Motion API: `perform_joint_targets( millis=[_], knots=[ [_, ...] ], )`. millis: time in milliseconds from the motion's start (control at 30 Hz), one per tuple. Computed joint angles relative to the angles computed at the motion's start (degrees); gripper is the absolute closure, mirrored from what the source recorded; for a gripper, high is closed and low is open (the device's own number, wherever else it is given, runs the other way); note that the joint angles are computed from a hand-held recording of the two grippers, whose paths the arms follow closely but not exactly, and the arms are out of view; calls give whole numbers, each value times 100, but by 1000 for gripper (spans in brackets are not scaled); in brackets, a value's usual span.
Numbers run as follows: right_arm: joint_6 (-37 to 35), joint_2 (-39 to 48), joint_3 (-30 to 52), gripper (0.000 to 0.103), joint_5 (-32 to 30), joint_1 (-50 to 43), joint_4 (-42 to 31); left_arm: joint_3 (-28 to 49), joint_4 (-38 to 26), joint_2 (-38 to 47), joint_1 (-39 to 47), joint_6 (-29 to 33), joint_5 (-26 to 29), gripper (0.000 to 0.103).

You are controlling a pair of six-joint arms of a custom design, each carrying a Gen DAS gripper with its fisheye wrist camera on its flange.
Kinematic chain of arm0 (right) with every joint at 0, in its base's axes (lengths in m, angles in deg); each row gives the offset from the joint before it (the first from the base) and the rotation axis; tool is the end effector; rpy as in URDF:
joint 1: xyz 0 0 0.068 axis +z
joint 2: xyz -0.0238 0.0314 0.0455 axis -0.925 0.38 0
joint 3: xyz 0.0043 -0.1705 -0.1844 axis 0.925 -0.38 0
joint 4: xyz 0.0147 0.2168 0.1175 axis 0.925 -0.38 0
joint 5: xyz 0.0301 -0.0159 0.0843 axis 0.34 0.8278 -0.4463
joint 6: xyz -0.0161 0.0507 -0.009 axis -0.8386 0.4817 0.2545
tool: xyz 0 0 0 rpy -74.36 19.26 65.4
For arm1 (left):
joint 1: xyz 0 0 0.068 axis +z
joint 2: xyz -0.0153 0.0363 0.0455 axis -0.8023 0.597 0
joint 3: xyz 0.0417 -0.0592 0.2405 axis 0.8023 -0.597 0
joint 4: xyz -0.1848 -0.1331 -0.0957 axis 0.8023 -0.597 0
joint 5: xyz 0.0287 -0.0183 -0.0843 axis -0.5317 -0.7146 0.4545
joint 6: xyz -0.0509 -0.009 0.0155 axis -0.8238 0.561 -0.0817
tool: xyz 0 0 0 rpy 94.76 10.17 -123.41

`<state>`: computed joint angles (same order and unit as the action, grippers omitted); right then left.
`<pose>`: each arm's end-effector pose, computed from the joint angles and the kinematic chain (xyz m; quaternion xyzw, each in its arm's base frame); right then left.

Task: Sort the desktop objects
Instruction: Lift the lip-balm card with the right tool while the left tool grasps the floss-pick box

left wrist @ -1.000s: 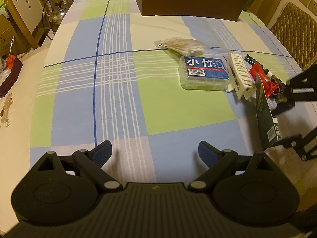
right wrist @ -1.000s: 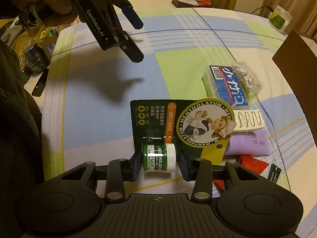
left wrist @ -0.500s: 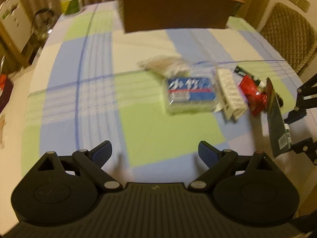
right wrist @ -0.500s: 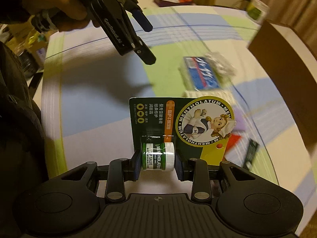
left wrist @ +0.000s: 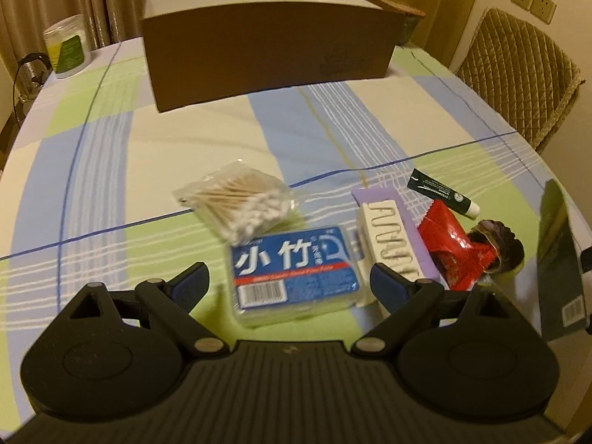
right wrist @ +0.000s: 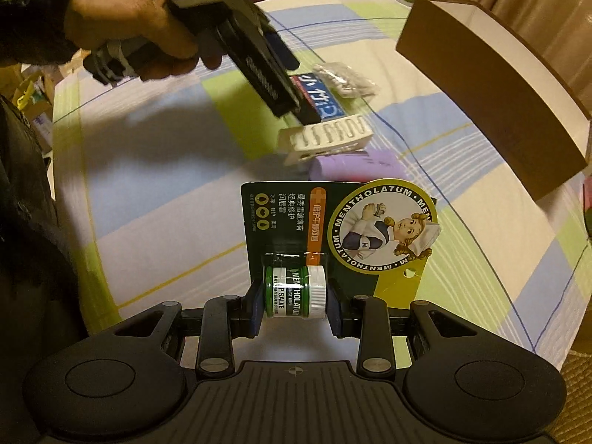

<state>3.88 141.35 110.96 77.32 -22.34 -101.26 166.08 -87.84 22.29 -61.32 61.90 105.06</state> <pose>0.2159 0.2151 0.2504 -0.4011 0.8957 0.0366 0.1887 0.3685 -0.0641 0.1996 0.3093 0.9026 -0.1336 0.2678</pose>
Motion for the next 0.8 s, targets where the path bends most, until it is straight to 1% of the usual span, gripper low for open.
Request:
perform_joint_targets(
  millis=[100,200,300,367,533,667,733,800],
  knots=[
    [-40,-23,35,70,-23,-98,-8,45,24,113,-78,-80,-185,10],
    [-104,-14,65,70,-63,-179,15,50,67,177,-74,-120,-214,9],
    [-222,46,118,70,-112,-282,71,-29,119,103,-33,7,-308,9],
    [-291,84,155,70,-160,-337,104,-9,27,70,60,109,-404,9],
    [-430,224,243,70,-214,-408,211,103,-135,117,319,172,-340,10],
    [-504,329,336,70,-227,-447,248,80,1,153,258,271,-337,10],
    [-534,363,373,70,-214,-470,250,84,40,192,193,299,-402,11],
    [-543,378,394,70,-197,-491,255,93,55,234,146,328,-456,16]
  ],
)
